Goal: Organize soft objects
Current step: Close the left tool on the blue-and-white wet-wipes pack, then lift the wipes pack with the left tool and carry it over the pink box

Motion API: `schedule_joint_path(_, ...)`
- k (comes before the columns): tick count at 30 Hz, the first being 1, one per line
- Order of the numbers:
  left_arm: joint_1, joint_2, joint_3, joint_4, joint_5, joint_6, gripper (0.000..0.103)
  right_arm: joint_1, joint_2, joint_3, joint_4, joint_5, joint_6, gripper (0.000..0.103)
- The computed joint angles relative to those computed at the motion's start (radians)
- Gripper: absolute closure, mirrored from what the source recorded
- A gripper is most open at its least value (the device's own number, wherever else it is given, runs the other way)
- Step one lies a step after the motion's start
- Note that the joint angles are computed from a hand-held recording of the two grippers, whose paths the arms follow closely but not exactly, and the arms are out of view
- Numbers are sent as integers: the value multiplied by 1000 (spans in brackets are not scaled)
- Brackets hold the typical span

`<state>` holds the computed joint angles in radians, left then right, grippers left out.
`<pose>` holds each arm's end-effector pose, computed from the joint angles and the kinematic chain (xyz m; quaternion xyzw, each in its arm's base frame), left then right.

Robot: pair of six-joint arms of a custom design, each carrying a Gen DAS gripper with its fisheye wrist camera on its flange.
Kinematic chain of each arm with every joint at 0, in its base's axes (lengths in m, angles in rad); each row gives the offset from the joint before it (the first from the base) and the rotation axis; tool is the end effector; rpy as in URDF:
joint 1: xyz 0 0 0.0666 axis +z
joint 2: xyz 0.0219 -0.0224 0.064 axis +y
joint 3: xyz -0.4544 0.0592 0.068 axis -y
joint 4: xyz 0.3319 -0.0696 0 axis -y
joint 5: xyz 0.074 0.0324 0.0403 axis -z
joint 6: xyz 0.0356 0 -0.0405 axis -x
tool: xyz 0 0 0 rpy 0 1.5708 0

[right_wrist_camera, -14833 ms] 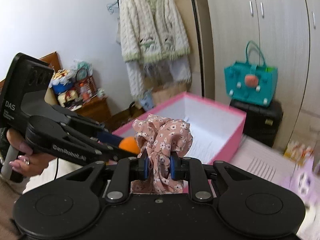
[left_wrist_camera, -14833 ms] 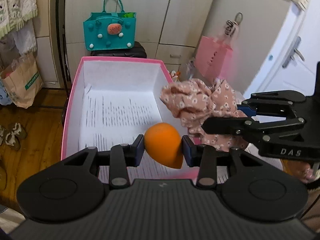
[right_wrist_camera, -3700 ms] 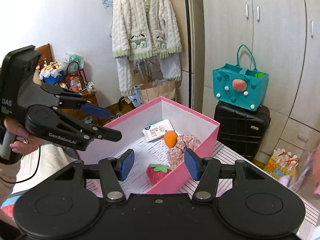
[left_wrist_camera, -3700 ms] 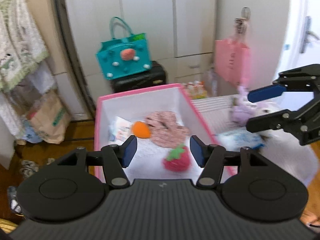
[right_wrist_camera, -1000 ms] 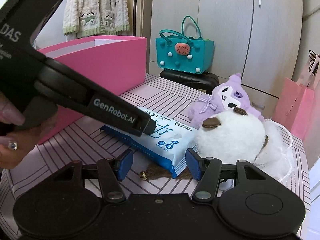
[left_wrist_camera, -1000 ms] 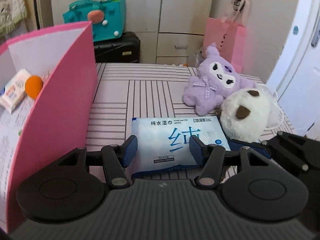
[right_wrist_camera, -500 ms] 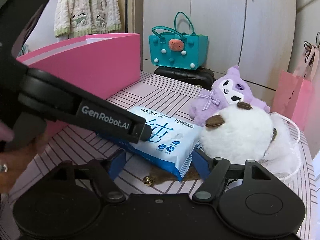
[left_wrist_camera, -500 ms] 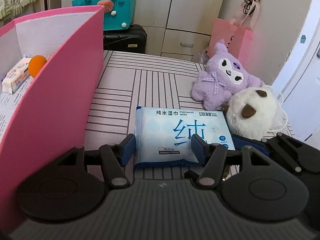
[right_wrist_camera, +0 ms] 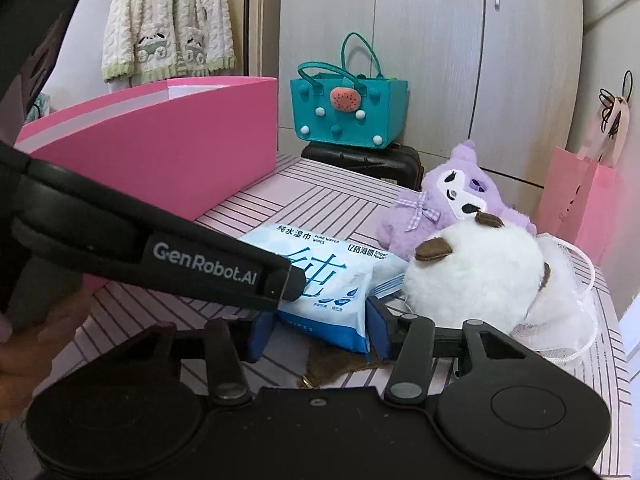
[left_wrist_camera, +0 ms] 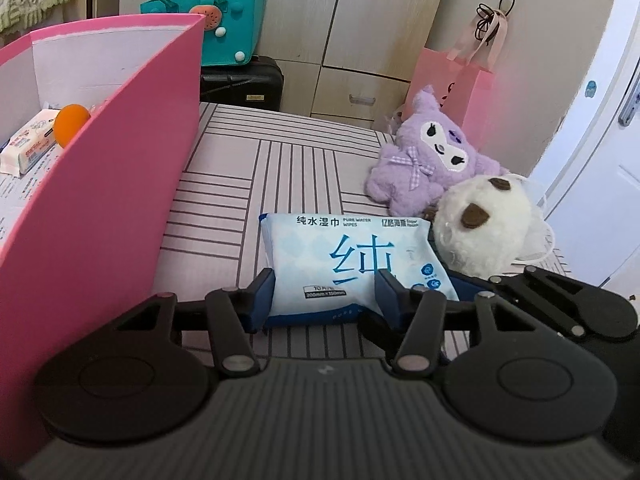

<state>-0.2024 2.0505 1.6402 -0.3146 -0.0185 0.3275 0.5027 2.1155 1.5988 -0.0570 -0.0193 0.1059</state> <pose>0.6644 -0.1361 0.2971 -0.0608 0.9098 -0.0993 0.3983 0.6098 0.3356 0.2604 -0.2675 0.8365 0.1025 0.4671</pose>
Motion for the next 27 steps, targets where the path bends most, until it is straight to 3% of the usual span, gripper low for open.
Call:
schedule_joint_path(10, -5, -25, -34, 0, 4, 15, 51, 13, -23, -45, 39, 29, -13, 48)
schedule_joint_path(18, -10, -67, -85, 40, 11, -19, 51, 23, -57, -104, 99, 49, -16, 48)
schedule_joint_path(27, -3, -123, -138, 49, 106, -54, 51, 29, -125, -167, 92, 58, -11, 48)
